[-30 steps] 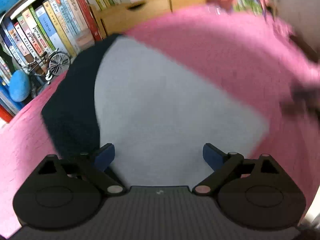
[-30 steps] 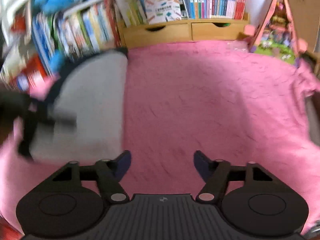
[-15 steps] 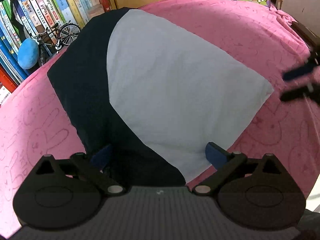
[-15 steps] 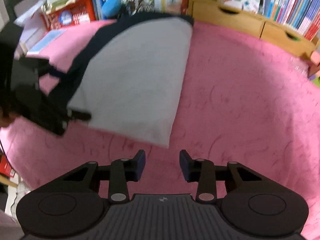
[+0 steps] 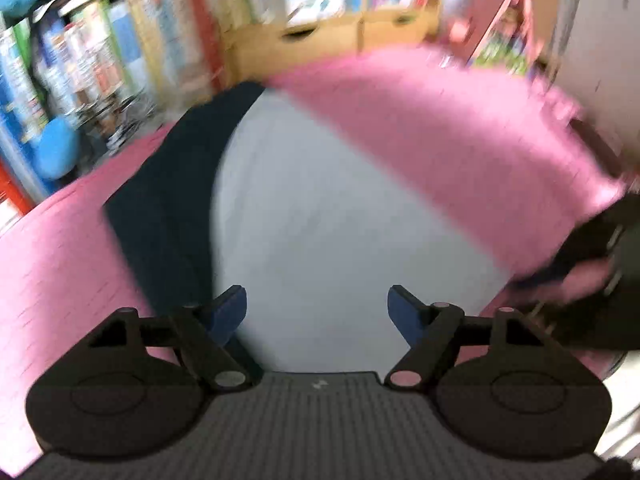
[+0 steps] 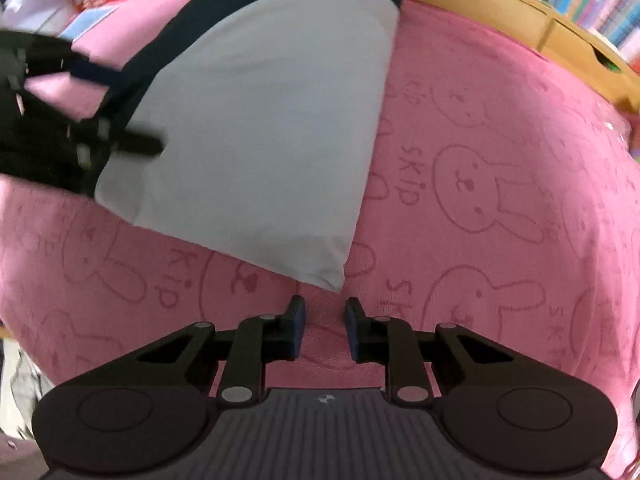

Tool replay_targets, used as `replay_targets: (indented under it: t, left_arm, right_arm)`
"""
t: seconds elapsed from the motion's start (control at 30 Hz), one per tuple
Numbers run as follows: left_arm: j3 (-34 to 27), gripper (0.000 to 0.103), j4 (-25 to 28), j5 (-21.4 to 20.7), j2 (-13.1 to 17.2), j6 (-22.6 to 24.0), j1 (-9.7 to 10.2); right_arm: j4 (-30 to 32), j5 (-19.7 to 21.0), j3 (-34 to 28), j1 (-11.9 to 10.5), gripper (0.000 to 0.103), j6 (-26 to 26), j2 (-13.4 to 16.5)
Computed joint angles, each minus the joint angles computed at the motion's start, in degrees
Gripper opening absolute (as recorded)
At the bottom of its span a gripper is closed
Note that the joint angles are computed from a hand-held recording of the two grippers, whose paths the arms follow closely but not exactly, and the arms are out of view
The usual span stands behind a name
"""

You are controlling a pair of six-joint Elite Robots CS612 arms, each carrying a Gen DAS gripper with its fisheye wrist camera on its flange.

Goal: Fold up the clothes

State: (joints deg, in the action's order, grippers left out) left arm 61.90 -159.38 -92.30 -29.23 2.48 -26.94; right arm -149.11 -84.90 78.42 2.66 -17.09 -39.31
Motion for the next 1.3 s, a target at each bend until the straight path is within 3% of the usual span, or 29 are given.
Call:
replay_targets:
  t: [0.1,0.17,0.33,0.47,0.57,0.8,0.9,1.07,1.17,1.3]
  left_arm:
    - [-2.37,0.05,2.61,-0.3,1.59,4.22,-1.14]
    - [-2.85,0.04,4.97,-3.59,2.02,7.93,-1.25]
    - [-2.48,0.038,10.99,-13.06,1.63,21.97,-0.7]
    - [-2.72,0.038,13.36,-14.69,1.69,28.86,-0.72]
    - [-3.5,0.038,14.65,-14.23,2.28,30.66,-0.84]
    - [-5.67,0.039,17.59,-16.53,3.28,35.17,-0.13]
    - [-7.57,0.039,21.72,-18.62,3.66,37.4,0.25]
    - [-10.38,0.039,18.23,-23.75,4.82,30.45,1.59]
    - [-12.89,0.039,17.02,-21.62,6.2,28.7,1.45]
    - [-15.05,0.039,21.37,-21.08,7.43,32.7,0.94]
  right_arm:
    - [0.55,-0.38,-0.1,0.33,0.023,0.19,-0.1]
    - [1.2,-0.23,-0.19,0.49,0.024,-0.38,-0.13]
    - [5.9,4.85,-0.29,-0.78,0.024,-6.76,-1.15]
    - [1.43,8.06,2.93,-1.59,0.024,-18.52,-2.92]
    - [-0.66,12.52,4.65,-2.36,0.024,-25.13,-4.08]
    - [0.8,15.48,2.42,-3.31,0.013,-27.9,-3.05]
    - [1.23,16.88,-0.1,-3.44,0.012,-26.92,-1.34]
    - [4.99,17.11,-3.9,-3.27,0.009,-24.15,1.24]
    - [9.63,16.38,-3.8,-3.26,0.007,-22.86,1.03]
    - [10.04,16.35,-2.25,-3.49,0.007,-20.26,0.27]
